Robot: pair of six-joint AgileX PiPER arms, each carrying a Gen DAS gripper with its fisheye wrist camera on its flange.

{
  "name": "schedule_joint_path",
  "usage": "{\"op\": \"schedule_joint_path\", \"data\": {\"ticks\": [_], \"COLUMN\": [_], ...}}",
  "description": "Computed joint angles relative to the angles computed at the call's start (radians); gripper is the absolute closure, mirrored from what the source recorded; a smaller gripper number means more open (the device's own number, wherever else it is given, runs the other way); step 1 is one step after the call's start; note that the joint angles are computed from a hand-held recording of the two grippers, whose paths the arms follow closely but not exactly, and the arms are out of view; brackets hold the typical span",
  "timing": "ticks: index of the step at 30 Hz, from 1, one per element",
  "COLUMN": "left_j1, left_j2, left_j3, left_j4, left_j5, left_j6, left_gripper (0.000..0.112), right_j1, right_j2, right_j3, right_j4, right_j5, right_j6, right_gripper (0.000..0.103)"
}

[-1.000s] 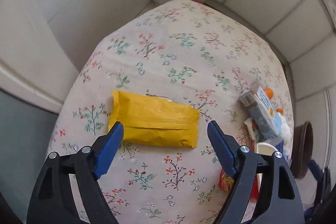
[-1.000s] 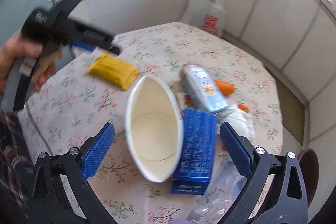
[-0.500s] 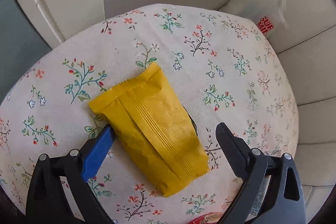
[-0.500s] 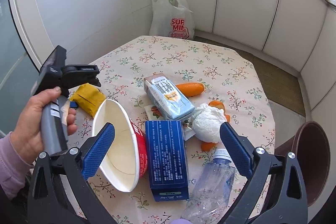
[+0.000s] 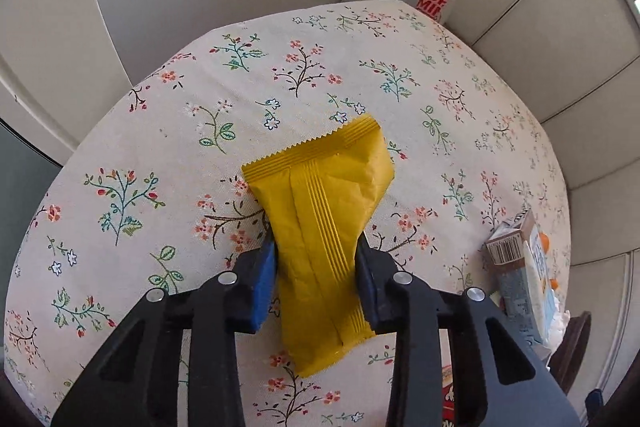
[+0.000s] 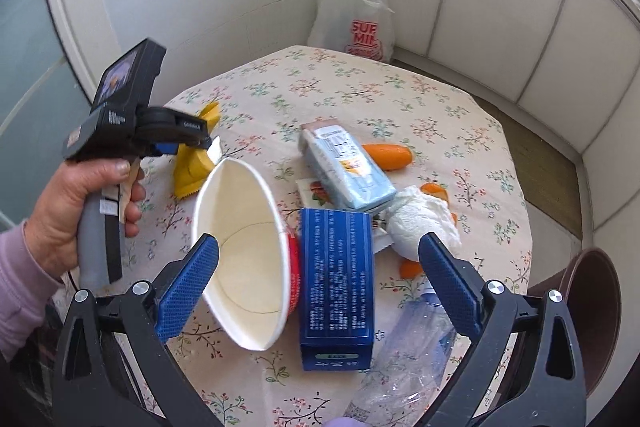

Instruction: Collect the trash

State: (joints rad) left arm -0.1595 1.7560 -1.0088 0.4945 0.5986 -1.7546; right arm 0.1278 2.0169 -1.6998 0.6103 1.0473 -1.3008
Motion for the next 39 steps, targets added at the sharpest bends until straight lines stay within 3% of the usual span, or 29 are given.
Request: {"op": "schedule_joint_path", "data": {"ticks": [2, 5, 8, 11, 14, 16, 20, 24, 32, 34, 35, 39], "left_j1": [-0.012, -0.070, -0.153, -0.258, -0.375, -0.423, -0.421, -0.431, -0.404, -0.401, -0.401, -0.401], "left_j2": [-0.027, -0.074, -0.133, -0.207, -0.288, -0.318, -0.351, -0.367, -0.406, -0.413, -0.417, -0.421], "left_j3": [0.022, 0.004, -0.038, -0.075, -0.061, -0.033, 0.029, 0.046, 0.096, 0.101, 0.103, 0.105], "left_j4": [0.015, 0.071, 0.140, 0.214, 0.268, 0.279, 0.259, 0.267, 0.261, 0.263, 0.264, 0.269], "left_j5": [-0.015, 0.072, 0.218, 0.393, 0.523, 0.555, 0.497, 0.512, 0.440, 0.444, 0.446, 0.452], "left_j6": [-0.008, -0.011, 0.002, 0.011, -0.024, -0.065, -0.110, -0.131, -0.165, -0.168, -0.171, -0.185], "left_gripper": [0.087, 0.090, 0.091, 0.091, 0.091, 0.091, 0.091, 0.091, 0.091, 0.091, 0.091, 0.091], "right_j1": [0.012, 0.035, 0.060, 0.097, 0.125, 0.137, 0.160, 0.167, 0.224, 0.243, 0.256, 0.259], "right_j2": [-0.008, -0.024, -0.020, -0.022, -0.021, -0.004, -0.003, -0.046, -0.119, -0.120, -0.115, -0.115], "right_j3": [0.016, 0.047, 0.042, 0.059, 0.067, 0.041, 0.037, 0.076, 0.238, 0.262, 0.265, 0.279], "right_j4": [-0.009, -0.020, -0.041, -0.077, -0.089, -0.092, -0.096, -0.081, -0.104, -0.131, -0.159, -0.152], "right_j5": [0.013, 0.021, 0.056, 0.034, 0.006, 0.019, 0.014, 0.023, -0.112, -0.149, -0.162, -0.177], "right_j6": [-0.011, -0.022, -0.001, 0.023, 0.037, 0.072, 0.090, 0.063, -0.043, -0.036, -0.013, -0.013], "right_gripper": [0.007, 0.009, 0.020, 0.030, 0.029, 0.030, 0.041, 0.037, 0.034, 0.052, 0.077, 0.096]}}
